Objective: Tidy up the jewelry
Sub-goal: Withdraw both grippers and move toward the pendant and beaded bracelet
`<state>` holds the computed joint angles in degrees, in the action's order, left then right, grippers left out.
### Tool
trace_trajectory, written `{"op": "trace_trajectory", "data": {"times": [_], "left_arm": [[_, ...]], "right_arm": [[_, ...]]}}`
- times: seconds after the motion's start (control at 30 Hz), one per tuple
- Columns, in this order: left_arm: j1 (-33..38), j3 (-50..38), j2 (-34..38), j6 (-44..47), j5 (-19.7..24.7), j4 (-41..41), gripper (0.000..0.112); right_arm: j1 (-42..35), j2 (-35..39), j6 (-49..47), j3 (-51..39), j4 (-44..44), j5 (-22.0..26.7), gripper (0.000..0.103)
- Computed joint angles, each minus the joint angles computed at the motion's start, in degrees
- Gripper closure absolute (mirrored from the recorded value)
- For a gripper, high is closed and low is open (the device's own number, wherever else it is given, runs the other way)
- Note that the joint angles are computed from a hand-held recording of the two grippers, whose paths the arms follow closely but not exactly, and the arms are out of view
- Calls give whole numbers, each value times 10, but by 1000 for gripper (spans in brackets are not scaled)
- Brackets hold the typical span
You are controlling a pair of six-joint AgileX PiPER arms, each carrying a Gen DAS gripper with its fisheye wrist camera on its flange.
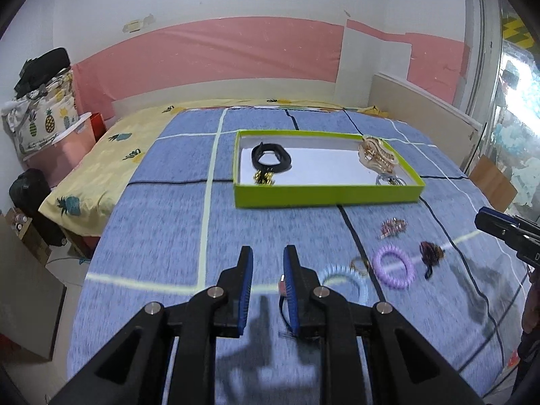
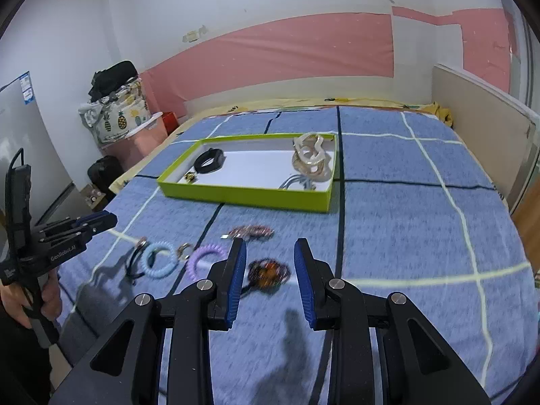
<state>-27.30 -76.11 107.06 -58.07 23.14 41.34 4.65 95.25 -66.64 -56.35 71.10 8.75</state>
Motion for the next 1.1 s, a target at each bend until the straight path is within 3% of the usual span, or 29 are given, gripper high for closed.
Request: {"op": "trace_trajectory", "data": {"times": [0.07, 0.23, 0.53, 0.63, 0.8, 1.1], "left_arm": [[-6, 28, -17, -38, -6, 27, 93], [-15, 75, -46, -96, -13, 68, 93], [-30, 84, -44, -109, -17, 82, 87], [-30, 80, -38, -98, -21, 72, 87], [-29, 70, -25, -86, -21, 58, 87], [-24, 45, 1, -38, -25, 16, 87]], "right_arm": [[-1, -9, -70, 18, 70, 3, 73], [1, -17, -129, 42, 136, 8, 73], [3, -11, -109, 47, 117, 4, 72], [4, -6, -113, 45, 119, 3, 64], [10, 9, -54, 31, 59, -2, 63], [26, 61, 176, -19, -176, -6, 63]]}}
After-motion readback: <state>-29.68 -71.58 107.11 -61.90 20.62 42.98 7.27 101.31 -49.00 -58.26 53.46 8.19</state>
